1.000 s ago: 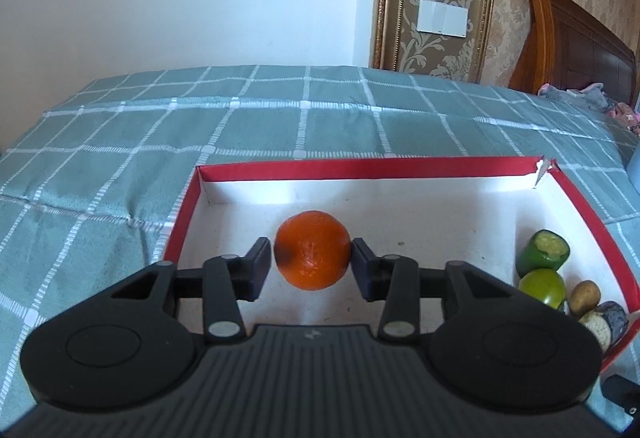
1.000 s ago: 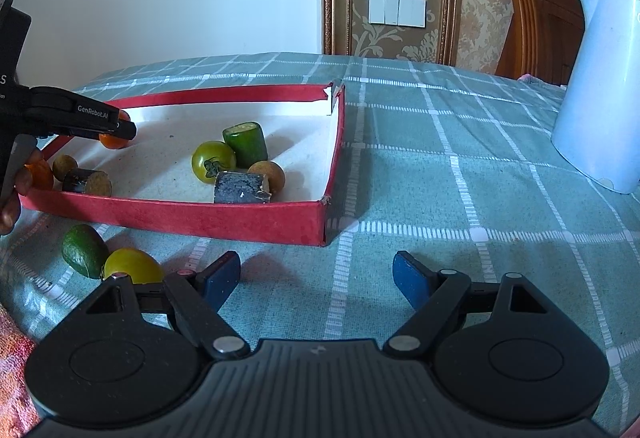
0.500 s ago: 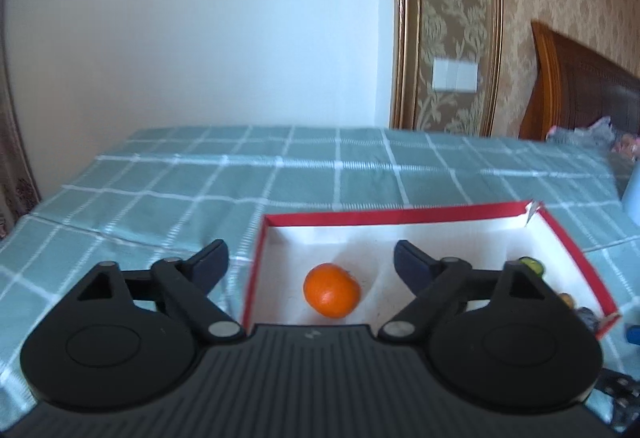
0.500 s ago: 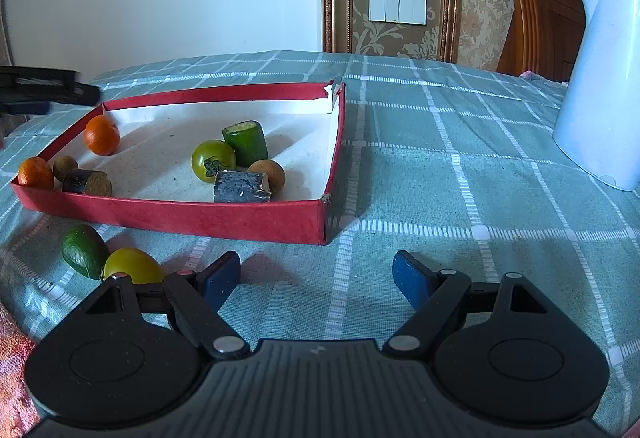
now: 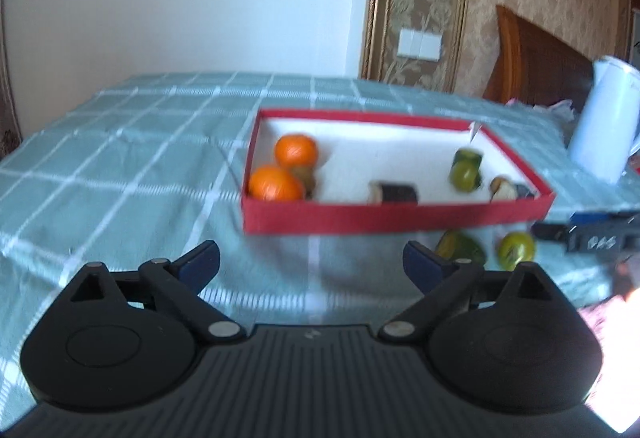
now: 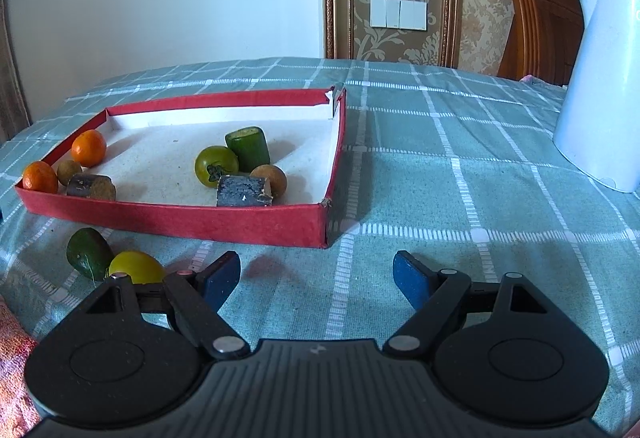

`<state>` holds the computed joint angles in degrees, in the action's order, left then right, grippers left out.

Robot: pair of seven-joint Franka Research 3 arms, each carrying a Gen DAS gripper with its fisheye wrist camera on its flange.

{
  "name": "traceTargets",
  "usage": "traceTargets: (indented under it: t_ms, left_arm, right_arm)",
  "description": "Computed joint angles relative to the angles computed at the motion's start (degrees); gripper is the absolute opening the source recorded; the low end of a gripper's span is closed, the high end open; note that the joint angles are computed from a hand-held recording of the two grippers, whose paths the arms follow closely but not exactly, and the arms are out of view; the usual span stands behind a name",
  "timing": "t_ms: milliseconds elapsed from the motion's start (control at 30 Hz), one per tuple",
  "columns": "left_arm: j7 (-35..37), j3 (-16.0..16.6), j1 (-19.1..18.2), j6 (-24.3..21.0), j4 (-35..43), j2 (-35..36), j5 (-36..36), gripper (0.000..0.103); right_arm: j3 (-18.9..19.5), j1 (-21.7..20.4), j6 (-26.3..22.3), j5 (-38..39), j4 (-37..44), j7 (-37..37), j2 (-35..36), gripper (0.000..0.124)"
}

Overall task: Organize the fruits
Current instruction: 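Move the right gripper to the green tomato and grasp it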

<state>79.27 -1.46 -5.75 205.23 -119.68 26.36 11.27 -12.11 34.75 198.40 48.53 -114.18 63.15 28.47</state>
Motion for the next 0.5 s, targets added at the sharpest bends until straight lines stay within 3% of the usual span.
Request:
traceTargets:
  t_ms: [167,233,300,333,400,500]
  left_arm:
    - [-1.98,-1.08,1.54,-1.88,1.67,1.63,1.04,0.097]
    - [-2.04,-0.49,1.04,-3.07,2.04,1.86,1.01,0.097]
    - [-2.47,-0.75,1.34,-4.31,2.37,1.98,1.59,0.097]
    - [-2.73,-0.74,1.37,-4.02,2.35,2.02,1.72,0.098]
    - [-3.48,-1.53,2.34,-4.43,2.57,2.15,2.82,0.099]
    - [-2.59,0.54,0.02,-4.75,2.42,1.98,1.97,0.102]
  right_arm:
    - [6.15,-5.65,4.42,-4.25,-2.04,2.7,-1.06,0.084]
    - [12.38,-11.97,7.52,-11.1,-4.82,6.86,-2.45,0.084]
    - [19.67,-20.2,8.07,-22.2,-8.22,13.84,-4.15,0.084]
    - [21.52,-22.38,8.09,-26.51,-9.28,16.48,-4.57,0.084]
    - [20.73,-20.88,9.3,-28.5,-10.28,16.93,-4.91,0.084]
    - [20.02,-19.35,10.56,-30.96,-10.64,17.02,-4.88,0.084]
